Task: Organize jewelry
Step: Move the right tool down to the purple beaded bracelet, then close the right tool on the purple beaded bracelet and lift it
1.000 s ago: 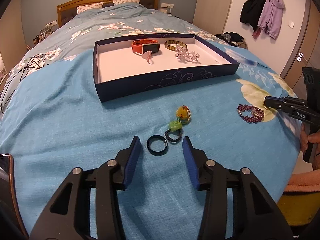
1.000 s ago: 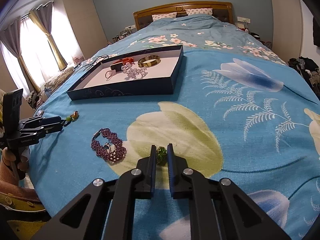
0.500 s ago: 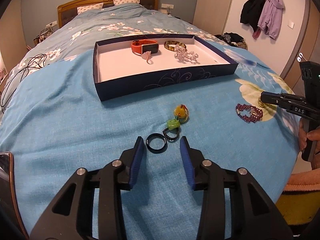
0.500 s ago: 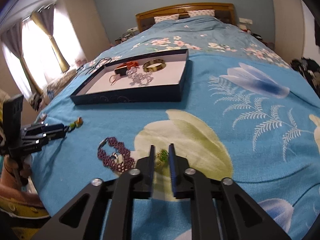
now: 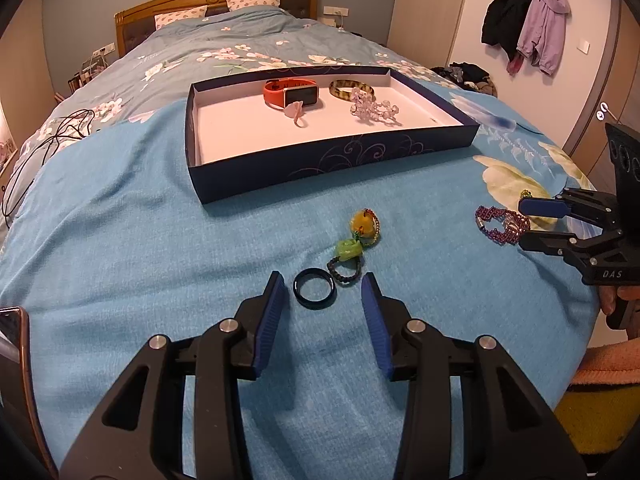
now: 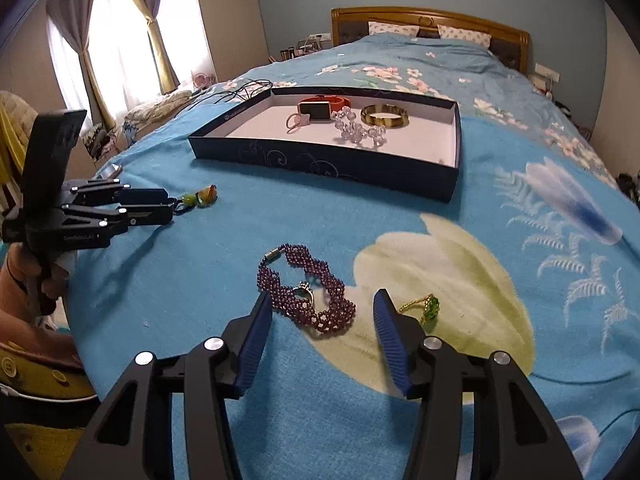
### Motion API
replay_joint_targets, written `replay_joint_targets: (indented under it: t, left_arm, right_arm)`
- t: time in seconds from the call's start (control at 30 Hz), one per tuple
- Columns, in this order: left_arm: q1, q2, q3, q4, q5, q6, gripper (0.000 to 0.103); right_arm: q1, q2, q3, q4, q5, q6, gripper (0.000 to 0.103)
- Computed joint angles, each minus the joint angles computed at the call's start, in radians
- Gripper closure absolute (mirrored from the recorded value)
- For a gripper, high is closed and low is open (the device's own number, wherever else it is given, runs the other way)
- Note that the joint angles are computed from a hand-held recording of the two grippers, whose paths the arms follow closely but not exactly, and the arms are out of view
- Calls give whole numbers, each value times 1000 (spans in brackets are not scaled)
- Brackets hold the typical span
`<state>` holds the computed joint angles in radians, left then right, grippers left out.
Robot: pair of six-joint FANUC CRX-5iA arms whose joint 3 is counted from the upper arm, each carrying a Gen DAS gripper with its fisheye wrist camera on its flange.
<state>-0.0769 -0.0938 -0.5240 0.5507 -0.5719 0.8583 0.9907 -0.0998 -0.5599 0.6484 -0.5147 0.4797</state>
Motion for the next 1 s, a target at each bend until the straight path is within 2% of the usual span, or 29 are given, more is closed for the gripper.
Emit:
replay_joint_targets:
  t: [0.13,0.2,0.27,0.37,0.5,0.57,0.6,0.77,1.0]
  left_arm:
    - [-2,-1,-5,11,3,-6,64]
    - [-2,-2,-9,18,6,-14,63]
    - [-2,-3,-12,22,9,-19,63]
    - [0,-5,-17,34,9,-28,62]
    - [1,-7,-20,37,10,-34,62]
    - [2,-7,-20,37,9,-34,62]
    - [2,-6,-19,36,9,-33,62]
    - [1,-6,-11,15,9,-19,64]
    - [10,-3,-10,21,6,-16,80]
  right_arm:
    - [-28,-36,-25,-41,78,-33,56]
    - [-43,-39,-25,-44,91,-56,73]
    - [-45,-21,5,-92,65,-13,78]
    - [-37,15,46,-128,14,42,78]
    - [-15,36,53,-56,-26,44,81]
    - [-12,41,59,-58,-29,67,98]
    - [-11,45,62,-55,-31,69,101]
    - [-17,24,48,-62,19,76,102]
    - [-31,-16,16,14,98,-2,102]
